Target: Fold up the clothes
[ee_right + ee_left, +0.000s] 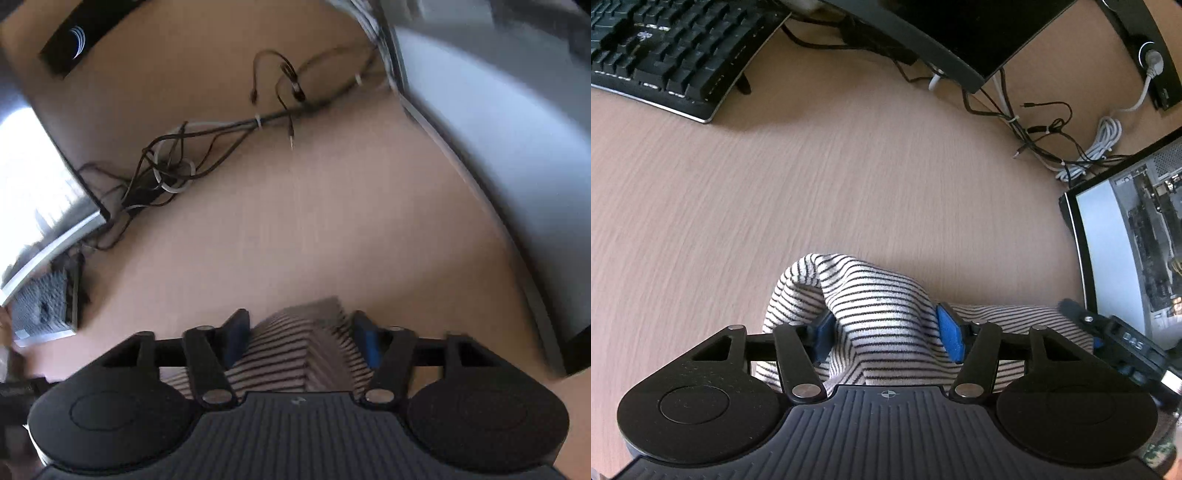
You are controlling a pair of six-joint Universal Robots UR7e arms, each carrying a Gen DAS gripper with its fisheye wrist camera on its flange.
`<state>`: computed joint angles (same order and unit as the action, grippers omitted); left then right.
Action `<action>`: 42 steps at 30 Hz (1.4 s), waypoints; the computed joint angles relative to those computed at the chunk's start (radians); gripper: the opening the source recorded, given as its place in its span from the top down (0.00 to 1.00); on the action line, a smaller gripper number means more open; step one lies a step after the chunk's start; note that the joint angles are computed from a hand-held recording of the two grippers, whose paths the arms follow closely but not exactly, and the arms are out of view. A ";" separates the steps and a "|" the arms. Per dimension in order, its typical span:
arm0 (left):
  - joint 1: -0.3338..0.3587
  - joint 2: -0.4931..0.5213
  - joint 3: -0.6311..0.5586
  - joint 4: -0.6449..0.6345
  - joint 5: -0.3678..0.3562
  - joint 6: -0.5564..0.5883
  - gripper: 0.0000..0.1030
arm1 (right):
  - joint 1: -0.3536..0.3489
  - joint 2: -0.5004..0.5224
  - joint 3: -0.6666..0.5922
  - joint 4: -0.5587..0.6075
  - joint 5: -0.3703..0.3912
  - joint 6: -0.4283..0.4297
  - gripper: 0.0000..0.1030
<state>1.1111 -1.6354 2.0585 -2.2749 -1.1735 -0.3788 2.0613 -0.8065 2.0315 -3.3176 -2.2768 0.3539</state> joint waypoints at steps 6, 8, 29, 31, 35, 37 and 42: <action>-0.092 0.061 0.050 -0.277 0.197 0.261 0.57 | 0.010 0.065 -0.063 -0.161 -0.010 -0.205 0.68; -0.107 0.051 0.069 -0.356 0.207 0.296 0.58 | 0.022 0.075 -0.064 -0.233 -0.001 -0.289 0.69; -0.054 -0.073 0.069 -0.145 0.144 0.098 0.42 | 0.090 0.083 0.142 -0.332 -0.054 -0.326 0.69; -0.059 -0.060 0.078 -0.146 0.164 0.120 0.51 | 0.093 0.050 0.138 -0.254 -0.052 -0.285 0.64; -0.129 -0.079 0.136 -0.164 0.277 0.211 0.55 | 0.101 0.012 0.110 -0.179 -0.078 -0.208 0.45; -0.137 -0.087 0.142 -0.154 0.286 0.214 0.55 | 0.090 0.008 0.092 -0.148 -0.077 -0.161 0.41; -0.136 -0.106 0.149 -0.141 0.283 0.207 0.55 | 0.031 0.006 0.082 -0.085 0.009 -0.027 0.41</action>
<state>0.9753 -1.7418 2.2074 -2.4156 -0.8909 -0.1717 2.0925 -0.8007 2.1137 -3.4027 -2.2678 0.3266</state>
